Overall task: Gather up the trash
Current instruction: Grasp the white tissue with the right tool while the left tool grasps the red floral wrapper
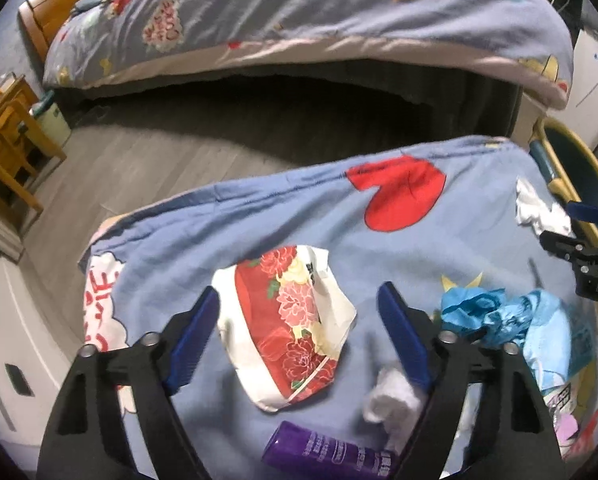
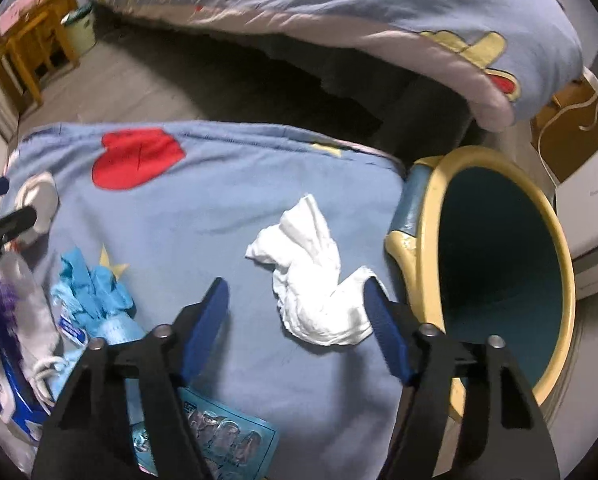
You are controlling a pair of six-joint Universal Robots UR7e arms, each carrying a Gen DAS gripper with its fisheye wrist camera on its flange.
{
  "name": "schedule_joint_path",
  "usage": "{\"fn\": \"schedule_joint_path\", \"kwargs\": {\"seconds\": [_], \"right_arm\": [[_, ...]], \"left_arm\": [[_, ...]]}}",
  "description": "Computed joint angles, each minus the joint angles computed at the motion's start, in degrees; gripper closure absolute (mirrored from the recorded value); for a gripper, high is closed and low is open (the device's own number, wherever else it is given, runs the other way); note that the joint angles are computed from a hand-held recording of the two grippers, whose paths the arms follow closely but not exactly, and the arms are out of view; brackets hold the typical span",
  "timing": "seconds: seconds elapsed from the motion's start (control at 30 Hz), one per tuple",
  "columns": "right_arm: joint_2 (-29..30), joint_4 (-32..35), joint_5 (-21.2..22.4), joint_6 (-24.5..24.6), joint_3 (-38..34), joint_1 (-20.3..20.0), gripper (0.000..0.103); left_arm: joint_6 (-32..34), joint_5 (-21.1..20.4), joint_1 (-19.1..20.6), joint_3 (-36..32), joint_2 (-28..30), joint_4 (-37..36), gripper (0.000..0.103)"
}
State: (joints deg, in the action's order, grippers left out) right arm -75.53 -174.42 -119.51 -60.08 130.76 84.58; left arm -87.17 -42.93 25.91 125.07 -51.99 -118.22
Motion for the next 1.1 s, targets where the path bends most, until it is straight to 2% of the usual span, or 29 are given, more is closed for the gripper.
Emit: {"fn": "schedule_joint_path", "kwargs": {"seconds": [0.17, 0.5, 0.83, 1.0, 1.1], "right_arm": [[1.24, 0.12, -2.26, -0.13, -0.21, -0.44, 0.058], [1.06, 2.04, -2.47, 0.34, -0.76, -0.72, 0.083], [-0.79, 3.06, -1.09, 0.19, -0.75, -0.80, 0.089], [-3.23, 5.84, 0.81, 1.92, -0.68, -0.53, 0.089], [-5.09, 8.79, 2.49, 3.31, -0.98, -0.32, 0.089]], "left_arm": [[0.89, -1.43, 0.91, -0.44, 0.49, 0.80, 0.039], [2.40, -1.58, 0.75, -0.90, 1.19, 0.46, 0.058], [1.95, -1.98, 0.00, -1.20, 1.17, 2.01, 0.069], [0.90, -1.80, -1.33, -0.80, 0.59, 2.48, 0.079], [-0.29, -1.09, -2.15, 0.75, -1.78, 1.21, 0.081]]}}
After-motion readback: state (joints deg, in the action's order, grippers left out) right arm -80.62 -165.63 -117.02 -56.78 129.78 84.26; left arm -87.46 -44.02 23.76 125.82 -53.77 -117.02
